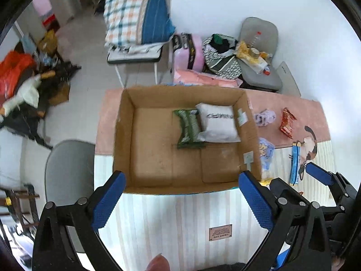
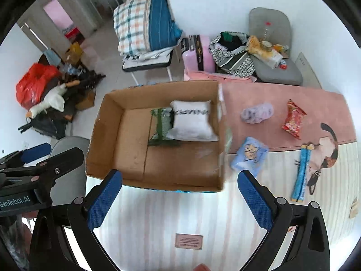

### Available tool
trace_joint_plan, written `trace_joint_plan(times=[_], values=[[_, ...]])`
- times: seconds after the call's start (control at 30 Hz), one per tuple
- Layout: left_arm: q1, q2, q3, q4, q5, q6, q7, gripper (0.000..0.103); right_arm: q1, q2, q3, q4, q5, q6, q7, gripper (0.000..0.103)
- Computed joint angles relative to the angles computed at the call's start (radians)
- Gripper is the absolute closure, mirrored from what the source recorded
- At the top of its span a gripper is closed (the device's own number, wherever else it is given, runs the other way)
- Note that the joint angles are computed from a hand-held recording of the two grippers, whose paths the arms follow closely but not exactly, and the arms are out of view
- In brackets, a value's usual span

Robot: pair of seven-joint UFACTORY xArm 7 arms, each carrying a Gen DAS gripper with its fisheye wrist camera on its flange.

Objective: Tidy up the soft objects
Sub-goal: 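Grasp the blue bear tissue pack with the left tool while the right grasps the orange chip bag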

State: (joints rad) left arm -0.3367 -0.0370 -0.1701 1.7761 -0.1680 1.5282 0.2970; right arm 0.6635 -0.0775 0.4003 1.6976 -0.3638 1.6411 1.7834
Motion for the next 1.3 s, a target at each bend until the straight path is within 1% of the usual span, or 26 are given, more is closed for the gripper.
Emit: trace_joint_plan(times=[0.07,0.1,0.17,0.23,0.27,0.37,0.43,0.53,0.57,0.63,0.67,0.7,0.8,0.87,0.9,0.97,1.0,1.03,1.07,1.1,1.13,1.17,1.2,1.23,1.27,1.3], values=[[-0.024,-0.014,-0.024,-0.008,0.008,-0.018,-0.002,0.0,-0.009,-0.091,-0.007,-0.092,0.041,-0.03,0.038,0.0],[-0.041,-0.019,-0.039,-0.012,0.015,-0.026,-0.007,0.0,-0.021,-0.16,-0.012,-0.16,0.085,-0.042,0.057,0.0],[-0.083,-0.018,-0.076,-0.018,0.043,-0.048,-0.025,0.0,-0.041,-0.265,-0.014,-0.257,0.147,-0.038,0.091,0.0],[-0.127,-0.008,-0.107,-0.03,0.078,-0.068,-0.05,0.0,-0.054,-0.412,-0.026,-0.392,0.221,-0.029,0.138,0.0],[-0.16,0.019,-0.135,-0.022,0.112,-0.059,-0.082,0.0,-0.058,-0.481,-0.031,-0.456,0.254,-0.021,0.158,0.0],[-0.251,0.103,-0.174,0.0,0.157,-0.015,-0.151,0.0,-0.052,-0.714,-0.053,-0.674,0.383,0.012,0.217,0.0],[-0.316,0.163,-0.185,0.011,0.18,0.019,-0.189,0.0,-0.041,-0.858,-0.059,-0.808,0.466,0.015,0.248,0.0],[-0.427,0.272,-0.194,0.032,0.251,0.068,-0.232,0.0,-0.017,-1.076,-0.054,-0.996,0.587,0.0,0.283,0.0],[-0.472,0.318,-0.192,0.043,0.297,0.071,-0.246,0.0,-0.012,-1.138,-0.049,-1.046,0.626,0.006,0.296,0.0],[-0.536,0.392,-0.179,0.078,0.342,0.088,-0.248,0.0,-0.008,-1.227,-0.028,-1.116,0.691,0.012,0.313,0.0],[-0.555,0.405,-0.168,0.072,0.352,0.083,-0.249,0.0,-0.007,-1.275,-0.015,-1.147,0.724,0.017,0.325,0.0],[-0.58,0.439,-0.159,0.095,0.365,0.094,-0.25,0.0,-0.008,-1.321,-0.001,-1.177,0.754,0.019,0.336,0.0],[-0.641,0.522,-0.13,0.156,0.393,0.126,-0.245,0.0,-0.02,-1.397,0.051,-1.217,0.844,0.038,0.364,0.0],[-0.673,0.561,-0.111,0.177,0.414,0.134,-0.244,0.0,-0.051,-1.429,0.103,-1.216,0.911,0.051,0.415,0.0],[-0.683,0.571,-0.104,0.182,0.417,0.136,-0.245,0.0,-0.079,-1.461,0.147,-1.204,0.957,0.073,0.484,0.0],[-0.698,0.589,-0.092,0.187,0.421,0.144,-0.25,0.0,-0.095,-1.498,0.212,-1.181,1.0,0.08,0.631,0.0],[-0.701,0.594,-0.089,0.183,0.418,0.147,-0.253,0.0,-0.145,-1.561,0.259,-1.163,1.045,0.102,0.698,0.0],[-0.704,0.601,-0.087,0.188,0.413,0.156,-0.253,0.0,-0.219,-1.665,0.325,-1.144,1.127,0.124,0.802,0.0],[-0.703,0.61,-0.087,0.192,0.401,0.167,-0.253,0.0,-0.25,-1.73,0.361,-1.14,1.168,0.13,0.865,0.0],[-0.703,0.611,-0.086,0.186,0.395,0.171,-0.255,0.0,-0.244,-1.773,0.411,-1.149,1.192,0.099,0.94,0.0],[-0.702,0.611,-0.085,0.178,0.389,0.173,-0.257,0.0,-0.254,-1.812,0.438,-1.159,1.226,0.092,0.973,0.002],[-0.699,0.613,-0.085,0.173,0.381,0.178,-0.26,0.0,-0.257,-1.855,0.469,-1.177,1.267,0.078,0.999,0.005],[-0.697,0.615,-0.084,0.167,0.377,0.182,-0.265,0.0,-0.245,-1.916,0.517,-1.212,1.314,0.058,1.023,0.007],[-0.694,0.617,-0.084,0.161,0.371,0.185,-0.269,0.0,-0.251,-1.936,0.543,-1.218,1.337,0.05,1.035,0.01],[-0.692,0.64,-0.08,0.188,0.37,0.199,-0.269,0.0,-0.241,-1.966,0.576,-1.238,1.364,0.044,1.055,0.016],[-0.691,0.648,-0.079,0.195,0.364,0.205,-0.272,0.0,-0.234,-1.979,0.595,-1.252,1.379,0.039,1.059,0.02]])
